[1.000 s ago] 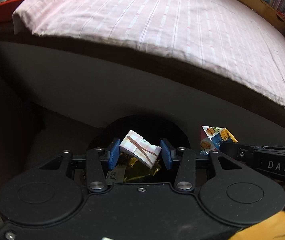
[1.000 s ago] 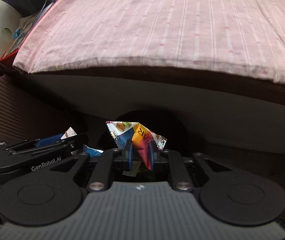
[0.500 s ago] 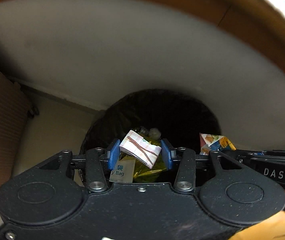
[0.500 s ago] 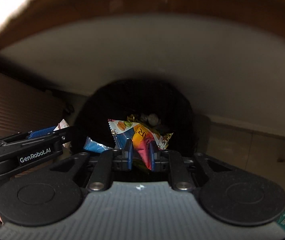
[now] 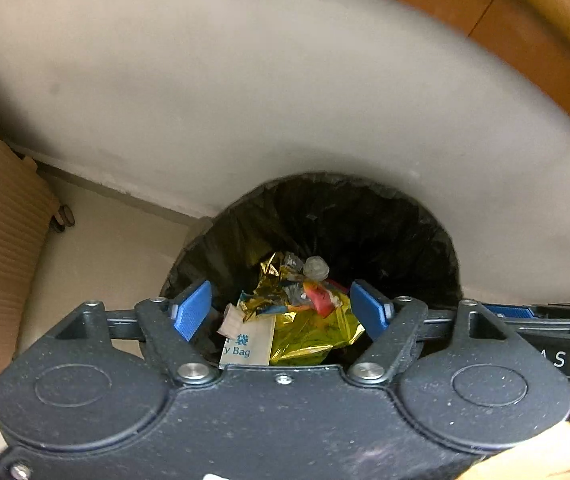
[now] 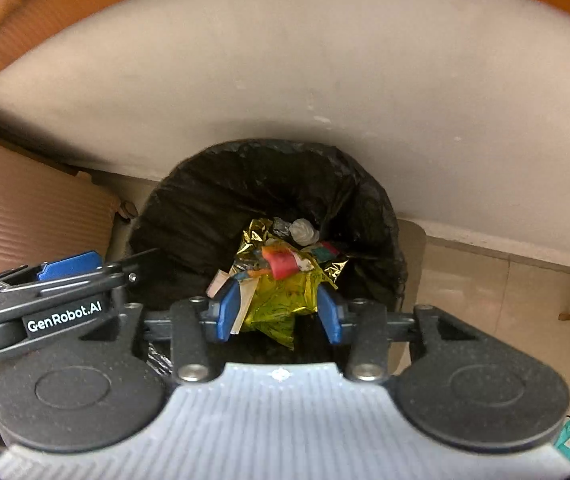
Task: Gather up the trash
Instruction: 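Open both tools to drop the packet and snack bag into the bin, then move both open tools back over the remaining items on the bed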
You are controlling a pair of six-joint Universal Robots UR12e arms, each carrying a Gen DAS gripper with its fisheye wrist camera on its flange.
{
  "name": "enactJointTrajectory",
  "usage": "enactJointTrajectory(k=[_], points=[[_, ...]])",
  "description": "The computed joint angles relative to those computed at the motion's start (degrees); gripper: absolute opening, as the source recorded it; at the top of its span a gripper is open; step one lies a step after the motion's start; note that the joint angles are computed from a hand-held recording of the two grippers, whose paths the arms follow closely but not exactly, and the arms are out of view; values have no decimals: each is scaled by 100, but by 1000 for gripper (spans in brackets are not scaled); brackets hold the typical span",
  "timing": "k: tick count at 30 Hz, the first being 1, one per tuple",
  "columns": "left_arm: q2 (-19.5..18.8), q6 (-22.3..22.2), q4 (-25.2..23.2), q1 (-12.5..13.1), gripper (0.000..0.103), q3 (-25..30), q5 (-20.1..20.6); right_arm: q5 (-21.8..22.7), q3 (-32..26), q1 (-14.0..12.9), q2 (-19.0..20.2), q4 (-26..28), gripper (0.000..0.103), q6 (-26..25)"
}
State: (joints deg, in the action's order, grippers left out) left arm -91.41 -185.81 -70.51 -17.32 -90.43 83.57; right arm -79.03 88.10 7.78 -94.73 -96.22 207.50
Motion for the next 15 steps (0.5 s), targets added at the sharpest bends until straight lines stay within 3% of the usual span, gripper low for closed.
enactJointTrajectory(k=[15], points=[[-42,238,-26,72,84,1141,-172,-522,-1280,7,133,220,64,200]])
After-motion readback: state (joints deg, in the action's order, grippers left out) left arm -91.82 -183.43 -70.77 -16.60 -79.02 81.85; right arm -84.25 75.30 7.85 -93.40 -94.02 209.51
